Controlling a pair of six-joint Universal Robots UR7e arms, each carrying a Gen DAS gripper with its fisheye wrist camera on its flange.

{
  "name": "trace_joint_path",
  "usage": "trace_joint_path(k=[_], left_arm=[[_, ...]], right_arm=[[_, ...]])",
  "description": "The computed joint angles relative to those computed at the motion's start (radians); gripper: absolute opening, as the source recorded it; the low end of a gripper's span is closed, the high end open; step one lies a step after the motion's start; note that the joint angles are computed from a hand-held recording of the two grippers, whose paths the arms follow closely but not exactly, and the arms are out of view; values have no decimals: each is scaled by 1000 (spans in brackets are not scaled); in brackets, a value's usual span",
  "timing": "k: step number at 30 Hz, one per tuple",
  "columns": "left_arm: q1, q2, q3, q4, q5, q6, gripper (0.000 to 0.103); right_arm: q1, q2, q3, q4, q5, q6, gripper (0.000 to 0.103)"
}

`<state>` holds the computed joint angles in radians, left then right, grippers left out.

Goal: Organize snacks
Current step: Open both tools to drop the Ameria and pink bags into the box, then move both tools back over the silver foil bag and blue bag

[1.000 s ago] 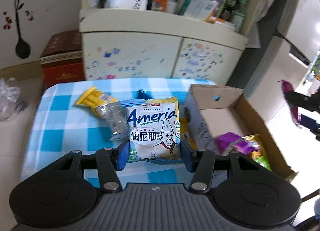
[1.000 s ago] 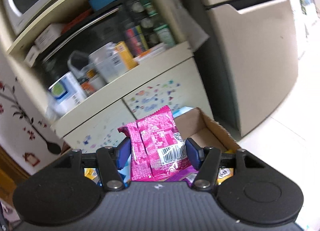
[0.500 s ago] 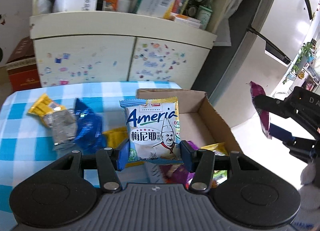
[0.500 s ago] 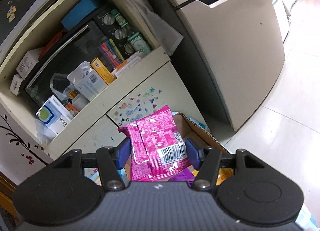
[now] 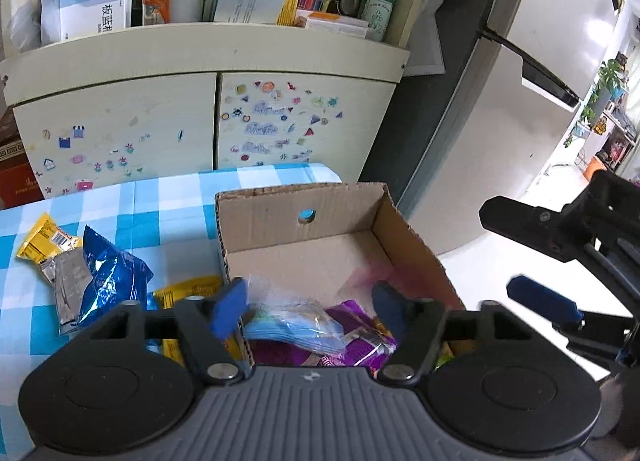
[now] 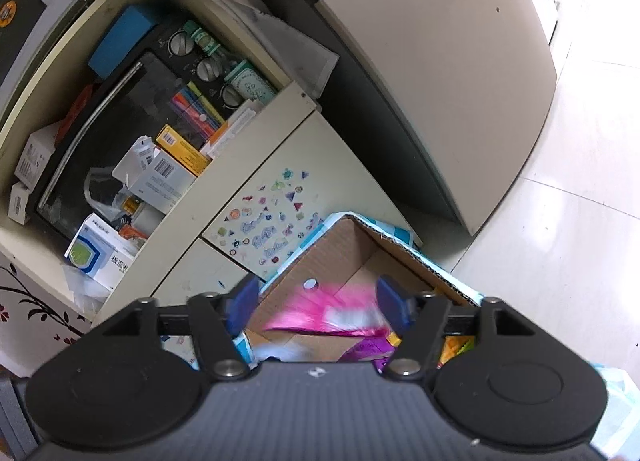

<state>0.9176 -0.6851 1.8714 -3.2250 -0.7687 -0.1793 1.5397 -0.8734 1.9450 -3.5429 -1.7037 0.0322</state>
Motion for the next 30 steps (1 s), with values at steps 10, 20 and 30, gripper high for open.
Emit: trace_joint_path(k=[10,20,30], left_arm=[[19,-83,44,-26,40,22,83],[76,-203,96,-32,153,4,86],[135,-217,83,-31,180,34,90]], right_arm=[[-2,-3,-1,38,55,-34,78],[18,12,1,60,148,-157,78],[58,58,-8,73,161,-319,78]])
